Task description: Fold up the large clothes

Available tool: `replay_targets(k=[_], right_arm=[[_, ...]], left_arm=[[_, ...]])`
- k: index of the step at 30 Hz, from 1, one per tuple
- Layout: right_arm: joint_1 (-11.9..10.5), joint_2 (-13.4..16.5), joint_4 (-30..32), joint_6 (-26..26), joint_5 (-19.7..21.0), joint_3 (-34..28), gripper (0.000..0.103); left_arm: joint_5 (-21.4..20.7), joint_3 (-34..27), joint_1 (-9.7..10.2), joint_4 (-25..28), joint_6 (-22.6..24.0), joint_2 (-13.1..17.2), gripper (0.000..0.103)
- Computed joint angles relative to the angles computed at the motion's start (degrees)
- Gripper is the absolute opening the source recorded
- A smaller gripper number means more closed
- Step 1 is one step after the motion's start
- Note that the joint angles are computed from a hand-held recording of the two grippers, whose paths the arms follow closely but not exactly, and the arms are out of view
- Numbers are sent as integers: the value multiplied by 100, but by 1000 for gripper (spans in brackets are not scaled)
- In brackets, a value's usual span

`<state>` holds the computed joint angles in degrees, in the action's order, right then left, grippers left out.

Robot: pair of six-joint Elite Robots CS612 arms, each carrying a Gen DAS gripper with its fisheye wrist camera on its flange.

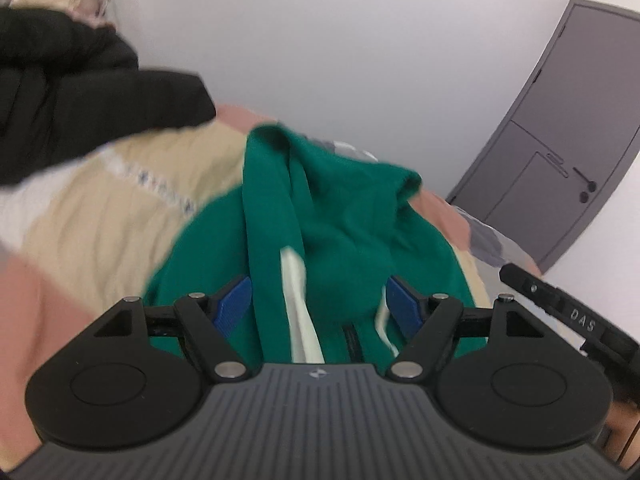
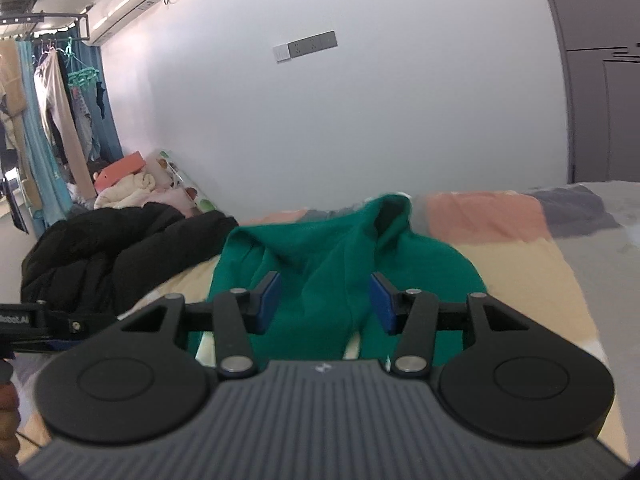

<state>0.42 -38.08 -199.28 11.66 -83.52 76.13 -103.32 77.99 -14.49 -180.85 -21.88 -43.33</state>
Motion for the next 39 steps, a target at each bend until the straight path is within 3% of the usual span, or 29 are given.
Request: replay_targets(k=[5, 7, 9, 12, 17, 22, 25, 27, 29, 30, 32, 34, 39], right_arm=[[40, -384, 29, -122, -302, 813, 51], [36, -500, 320, 58, -328, 1046, 51], [26, -569, 515, 319, -306, 1237, 51], [58, -592, 689, 543, -343, 1383, 51], [203, -490, 678, 511, -893, 1370, 51], [240, -471, 867, 511, -1147, 1351, 51], [240, -507, 985, 597, -1168, 1411, 51], [218, -510, 1124, 696, -1103, 1397, 50], [178, -513, 1186, 844, -984, 1393, 48], [157, -520, 1205, 925, -932, 1402, 40], [133, -547, 1215, 1002, -862, 1432, 29], [112, -568, 1124, 1037, -857, 1453, 15], [52, -641, 876, 1008, -998, 1488, 9]], left_arm=[[-206, 631, -70, -222, -48, -202, 78], [-347, 684, -90, -111, -62, -179, 78], [-211, 722, -143, 7, 0, -165, 77], [-163, 685, -174, 17, 41, -93, 77], [-215, 462, -164, 291, -48, 99, 77], [-57, 302, -221, 716, 71, 200, 74], [370, 264, -323, 823, 301, 226, 61], [713, 212, -387, 954, 399, 253, 46], [787, 187, -391, 949, 395, 278, 34], [779, 198, -380, 904, 341, 271, 22], [735, 226, -336, 816, 136, 242, 11], [677, 280, -268, 677, -155, 193, 8], [691, 324, -44, 340, -791, 97, 6]])
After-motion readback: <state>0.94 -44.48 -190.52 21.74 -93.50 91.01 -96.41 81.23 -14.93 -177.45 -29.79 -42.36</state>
